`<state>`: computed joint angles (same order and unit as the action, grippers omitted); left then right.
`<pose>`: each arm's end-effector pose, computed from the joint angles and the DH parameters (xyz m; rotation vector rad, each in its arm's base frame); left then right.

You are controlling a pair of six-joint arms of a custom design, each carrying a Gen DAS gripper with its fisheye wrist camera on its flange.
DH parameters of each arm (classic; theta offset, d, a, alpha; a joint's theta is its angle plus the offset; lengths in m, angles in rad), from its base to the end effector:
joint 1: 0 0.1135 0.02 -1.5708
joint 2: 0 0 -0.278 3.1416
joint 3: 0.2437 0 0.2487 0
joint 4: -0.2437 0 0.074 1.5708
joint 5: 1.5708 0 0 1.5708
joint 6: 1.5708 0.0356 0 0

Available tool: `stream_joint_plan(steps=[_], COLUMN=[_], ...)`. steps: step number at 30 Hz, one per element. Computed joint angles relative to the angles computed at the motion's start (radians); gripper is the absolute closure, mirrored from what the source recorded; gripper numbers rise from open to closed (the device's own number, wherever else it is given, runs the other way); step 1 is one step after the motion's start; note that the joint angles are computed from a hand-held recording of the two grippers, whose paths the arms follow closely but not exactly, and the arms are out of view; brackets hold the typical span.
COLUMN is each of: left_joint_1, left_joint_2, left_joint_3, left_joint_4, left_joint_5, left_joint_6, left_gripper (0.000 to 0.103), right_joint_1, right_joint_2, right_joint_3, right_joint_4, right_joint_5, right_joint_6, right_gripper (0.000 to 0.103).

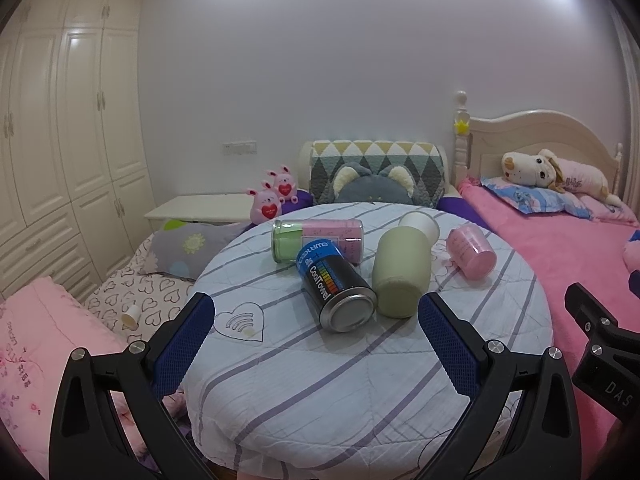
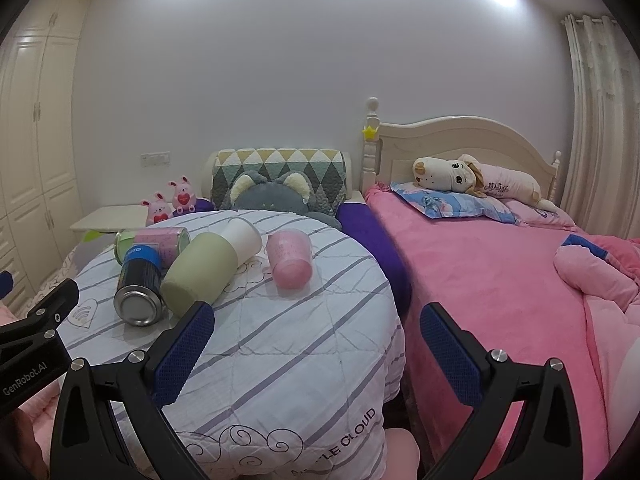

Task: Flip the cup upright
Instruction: 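Move the right tool toward the white paper cup lying on the table, then close the right gripper around the white paper cup's body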

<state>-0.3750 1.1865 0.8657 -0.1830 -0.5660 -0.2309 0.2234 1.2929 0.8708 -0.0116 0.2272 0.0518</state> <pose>0.2441 -0.0756 0.3018 -0.1954 1.9864 0.1994 0.2818 0.0558 0.2910 -0.0260 1.9928 -0.0504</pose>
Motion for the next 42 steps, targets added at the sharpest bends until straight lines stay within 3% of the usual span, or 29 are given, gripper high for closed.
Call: stream_joint_plan(steps=[23,42], left_joint_1=[0.015,0.201], left_joint_2=[0.032,0.179], left_joint_3=[0.01,0.108], left_joint_4=[-0.01,0.045], left_joint_5=[0.005,0.215], left_joint_6=[0.007,0.095], left_gripper=[0.0,0.0], right_joint_1=[-0.01,0.074], right_joint_2=[0.036,0.215], right_joint_3=[0.031,0.23], right_joint_4=[-0.034,-0.119], right_joint_5=[-0.01,0.072], right_joint_6=[0.015,0.007], right_gripper=[0.0,0.0])
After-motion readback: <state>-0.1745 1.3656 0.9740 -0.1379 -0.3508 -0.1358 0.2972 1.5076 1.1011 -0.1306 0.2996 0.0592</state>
